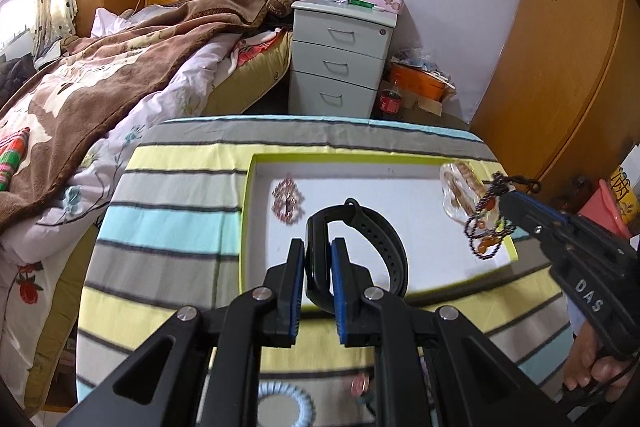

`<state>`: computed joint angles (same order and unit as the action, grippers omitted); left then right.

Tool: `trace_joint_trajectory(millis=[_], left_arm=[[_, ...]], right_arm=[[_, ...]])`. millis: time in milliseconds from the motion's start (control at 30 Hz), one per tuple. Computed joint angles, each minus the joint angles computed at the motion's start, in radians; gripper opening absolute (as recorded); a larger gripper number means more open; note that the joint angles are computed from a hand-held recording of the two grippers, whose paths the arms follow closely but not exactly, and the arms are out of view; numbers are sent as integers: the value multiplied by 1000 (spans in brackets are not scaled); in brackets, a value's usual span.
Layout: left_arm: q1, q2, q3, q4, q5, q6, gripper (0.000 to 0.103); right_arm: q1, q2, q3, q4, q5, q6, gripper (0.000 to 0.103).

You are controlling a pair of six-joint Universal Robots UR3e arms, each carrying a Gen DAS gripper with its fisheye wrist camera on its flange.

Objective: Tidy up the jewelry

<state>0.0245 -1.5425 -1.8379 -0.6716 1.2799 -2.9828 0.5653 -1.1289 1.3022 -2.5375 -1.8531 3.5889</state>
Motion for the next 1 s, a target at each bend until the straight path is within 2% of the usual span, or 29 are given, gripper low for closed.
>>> trace_joint_trajectory(millis=[567, 867, 1000], left_arm=[[-103, -372, 339, -10, 62, -69, 14], [-124, -507, 476, -61, 84, -93, 14], [-128, -523, 484, -59, 88, -95, 14]], right_arm=[[-102, 196, -202, 78, 106, -30, 6], [-135, 252, -264, 115, 142, -34, 6], [-140, 269, -280, 125, 152, -38, 6]])
